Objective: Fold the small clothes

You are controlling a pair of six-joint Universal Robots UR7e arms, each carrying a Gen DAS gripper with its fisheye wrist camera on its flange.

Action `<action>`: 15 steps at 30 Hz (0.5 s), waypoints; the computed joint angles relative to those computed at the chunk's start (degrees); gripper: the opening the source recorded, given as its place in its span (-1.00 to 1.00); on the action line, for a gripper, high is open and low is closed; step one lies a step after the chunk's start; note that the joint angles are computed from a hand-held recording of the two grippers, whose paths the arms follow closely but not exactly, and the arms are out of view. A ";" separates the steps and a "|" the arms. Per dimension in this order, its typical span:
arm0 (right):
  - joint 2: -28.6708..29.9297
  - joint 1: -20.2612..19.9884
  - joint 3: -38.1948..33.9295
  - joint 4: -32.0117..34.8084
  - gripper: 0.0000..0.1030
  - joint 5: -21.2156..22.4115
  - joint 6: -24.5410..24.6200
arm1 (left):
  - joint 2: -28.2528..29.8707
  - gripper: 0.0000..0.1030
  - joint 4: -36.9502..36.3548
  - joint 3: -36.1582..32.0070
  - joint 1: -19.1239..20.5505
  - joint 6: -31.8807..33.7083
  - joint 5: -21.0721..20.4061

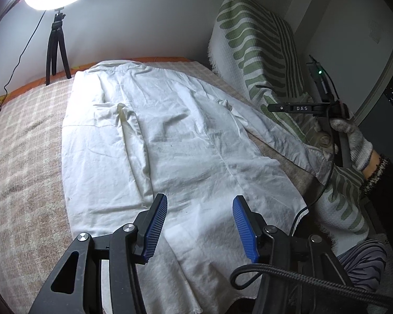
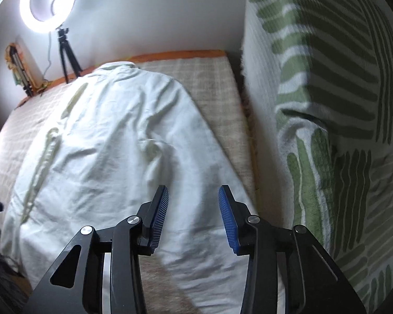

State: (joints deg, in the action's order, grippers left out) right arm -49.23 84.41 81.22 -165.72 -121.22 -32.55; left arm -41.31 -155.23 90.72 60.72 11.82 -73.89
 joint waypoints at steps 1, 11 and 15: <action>0.43 -0.55 -0.70 0.35 -0.25 -0.27 0.20 | 0.35 0.03 0.50 -0.46 0.03 -0.20 -0.17; -2.42 -6.32 0.98 5.61 -0.78 5.89 5.89 | 3.89 0.03 3.91 -3.65 -0.80 0.44 -1.00; -3.46 -6.23 2.46 4.83 -0.98 7.14 4.64 | 4.17 0.03 3.69 -3.57 -1.13 0.31 -0.92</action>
